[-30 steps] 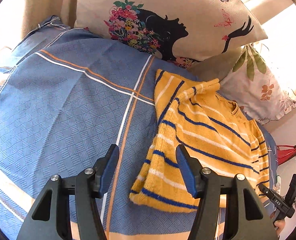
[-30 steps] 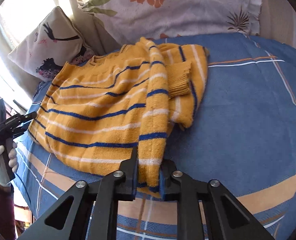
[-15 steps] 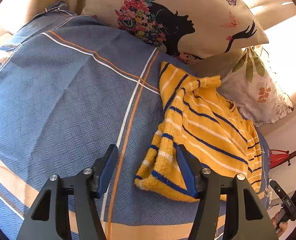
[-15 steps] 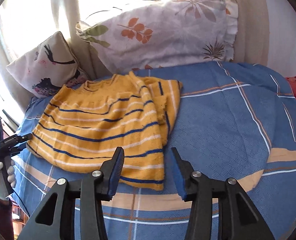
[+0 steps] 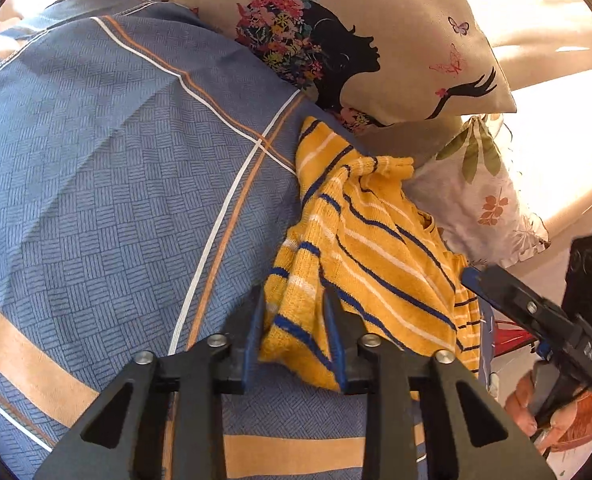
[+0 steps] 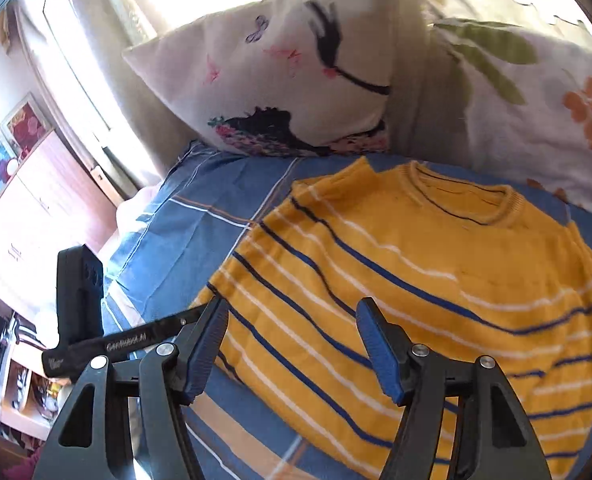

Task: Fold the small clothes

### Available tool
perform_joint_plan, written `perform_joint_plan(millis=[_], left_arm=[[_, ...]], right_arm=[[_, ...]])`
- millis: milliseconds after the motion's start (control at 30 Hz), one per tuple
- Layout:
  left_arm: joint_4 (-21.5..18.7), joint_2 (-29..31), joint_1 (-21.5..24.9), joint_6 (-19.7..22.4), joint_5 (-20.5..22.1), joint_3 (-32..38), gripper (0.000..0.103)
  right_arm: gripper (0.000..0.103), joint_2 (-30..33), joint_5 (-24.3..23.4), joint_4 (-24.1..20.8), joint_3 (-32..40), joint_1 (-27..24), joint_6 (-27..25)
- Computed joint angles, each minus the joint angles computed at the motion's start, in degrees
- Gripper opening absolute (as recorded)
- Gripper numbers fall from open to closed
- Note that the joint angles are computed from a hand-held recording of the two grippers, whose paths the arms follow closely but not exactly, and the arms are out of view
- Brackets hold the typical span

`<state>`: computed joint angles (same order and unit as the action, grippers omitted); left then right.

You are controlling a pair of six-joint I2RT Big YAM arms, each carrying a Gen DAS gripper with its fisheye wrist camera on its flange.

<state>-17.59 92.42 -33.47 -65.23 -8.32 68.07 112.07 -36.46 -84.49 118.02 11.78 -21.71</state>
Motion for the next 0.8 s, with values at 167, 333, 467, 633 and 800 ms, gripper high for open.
perform_joint_plan(millis=[167,333,467,633,800], left_arm=[[4.3,-0.1,-0.3,-1.9,0.5,-1.8,0.052],[8.5,-0.5,0.0,-2.7,3.3,-3.7,0.014],[10.2,-0.6,-0.4,-3.3,2.5,-4.2,0.014],[9.5,-1.0,-0.8,-2.6,1.5,-3.7,0.014],[7.9,-3.2,-2.2,-2.1,-0.6,-3.5,0.015]], right_arm=[[0.071,10.2,8.0,-5.4,12.3,7.6,0.8],[0.073,17.2,14.6,-8.9,20.3,12.3,2.3],[0.079,16.2,22.8,-5.8,17.6,15.8,-0.9],[0.025,11.2,31.9,2.9,8.5,17.8,-3.4],[0.011,10.6,29.9,3.2,9.0,15.5,-0.6]])
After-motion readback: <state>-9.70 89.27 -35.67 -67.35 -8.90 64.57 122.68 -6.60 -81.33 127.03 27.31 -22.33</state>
